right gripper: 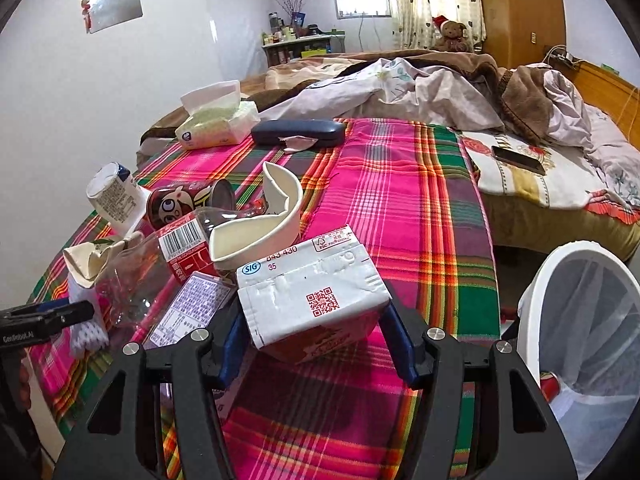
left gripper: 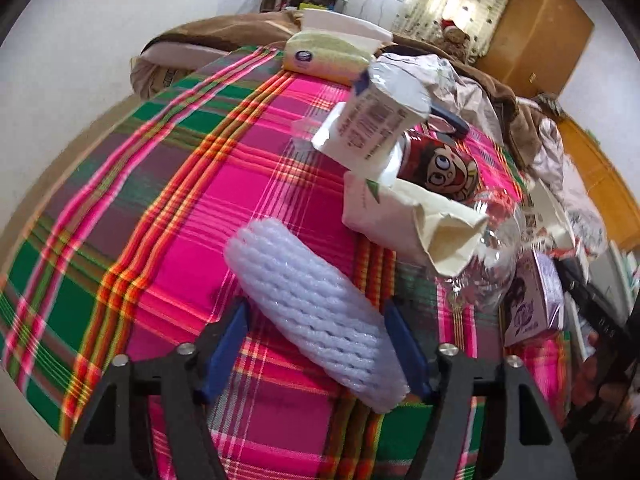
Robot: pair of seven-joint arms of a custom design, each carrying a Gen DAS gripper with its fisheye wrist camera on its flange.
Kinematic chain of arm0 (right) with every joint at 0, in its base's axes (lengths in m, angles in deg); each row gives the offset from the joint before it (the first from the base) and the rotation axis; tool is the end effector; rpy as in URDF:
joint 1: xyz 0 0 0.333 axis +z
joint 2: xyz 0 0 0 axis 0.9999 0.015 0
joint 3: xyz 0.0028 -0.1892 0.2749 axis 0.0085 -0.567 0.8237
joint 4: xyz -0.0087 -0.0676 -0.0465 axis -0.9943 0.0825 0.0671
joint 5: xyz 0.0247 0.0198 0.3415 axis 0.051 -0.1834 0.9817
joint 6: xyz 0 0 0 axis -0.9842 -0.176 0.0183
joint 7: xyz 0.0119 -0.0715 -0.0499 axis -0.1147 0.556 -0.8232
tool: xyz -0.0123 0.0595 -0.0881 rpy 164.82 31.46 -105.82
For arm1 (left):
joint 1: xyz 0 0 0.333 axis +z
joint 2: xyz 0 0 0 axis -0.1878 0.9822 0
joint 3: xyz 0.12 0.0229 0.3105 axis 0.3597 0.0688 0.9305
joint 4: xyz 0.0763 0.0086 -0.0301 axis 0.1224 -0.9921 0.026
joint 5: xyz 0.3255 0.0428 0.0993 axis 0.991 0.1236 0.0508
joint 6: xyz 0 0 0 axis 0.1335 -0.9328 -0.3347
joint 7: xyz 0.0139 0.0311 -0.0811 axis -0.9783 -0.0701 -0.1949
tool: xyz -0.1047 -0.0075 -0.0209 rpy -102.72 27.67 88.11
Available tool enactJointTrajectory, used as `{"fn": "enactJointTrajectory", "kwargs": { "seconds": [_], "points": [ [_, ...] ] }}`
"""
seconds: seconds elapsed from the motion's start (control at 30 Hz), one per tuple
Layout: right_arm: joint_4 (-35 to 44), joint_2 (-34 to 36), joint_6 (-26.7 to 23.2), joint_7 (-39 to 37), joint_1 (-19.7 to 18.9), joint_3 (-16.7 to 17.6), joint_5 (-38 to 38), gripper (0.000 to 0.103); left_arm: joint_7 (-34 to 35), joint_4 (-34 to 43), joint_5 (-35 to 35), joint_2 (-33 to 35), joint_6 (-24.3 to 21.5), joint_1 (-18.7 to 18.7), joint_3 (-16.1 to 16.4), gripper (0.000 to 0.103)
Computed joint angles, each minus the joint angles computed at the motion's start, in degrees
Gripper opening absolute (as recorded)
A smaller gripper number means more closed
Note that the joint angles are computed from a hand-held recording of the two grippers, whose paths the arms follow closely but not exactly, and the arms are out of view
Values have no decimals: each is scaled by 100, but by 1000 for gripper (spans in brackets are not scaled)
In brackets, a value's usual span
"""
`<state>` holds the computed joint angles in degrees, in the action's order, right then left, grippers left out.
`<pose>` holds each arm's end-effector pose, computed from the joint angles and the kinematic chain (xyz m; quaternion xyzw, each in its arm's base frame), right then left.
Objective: Collect trash
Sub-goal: 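Grasp second foam sleeve with left tool while right tool grasps white milk carton, then carry foam sleeve and milk carton to the wastebasket and release both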
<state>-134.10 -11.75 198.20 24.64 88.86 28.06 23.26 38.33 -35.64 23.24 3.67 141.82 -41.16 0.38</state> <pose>0.6132 0.1525 0.4172 -0.7699 0.5066 -0.1601 0.3534 0.5353 -0.3748 0.4025 -0.8044 0.5072 -0.2638 0.1617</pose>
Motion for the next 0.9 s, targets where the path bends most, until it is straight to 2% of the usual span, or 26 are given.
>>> {"fn": "enactJointTrajectory", "kwargs": {
  "seconds": [0.13,0.3,0.37,0.43,0.57,0.73,0.9],
  "points": [
    [-1,-3,-32,-7,-17,0,33,61,-525,26,167,46,198,-42,161,68],
    [19,12,9,64,-7,-39,40,61,-396,480,86,291,-245,-90,134,68],
    [18,22,38,70,-34,-10,54,61,-383,612,134,376,-342,-140,159,64],
    [6,22,72,98,-44,-5,53,61,-400,579,153,390,-110,-85,148,44],
    [-20,20,125,63,-173,126,120,61,-312,580,88,400,0,-57,159,34],
    [-64,10,158,-39,-307,281,222,60,41,682,4,469,-20,-118,137,32],
    [-157,-35,269,-323,-485,506,475,60,-59,521,147,344,136,-208,231,32]
  ]
}}
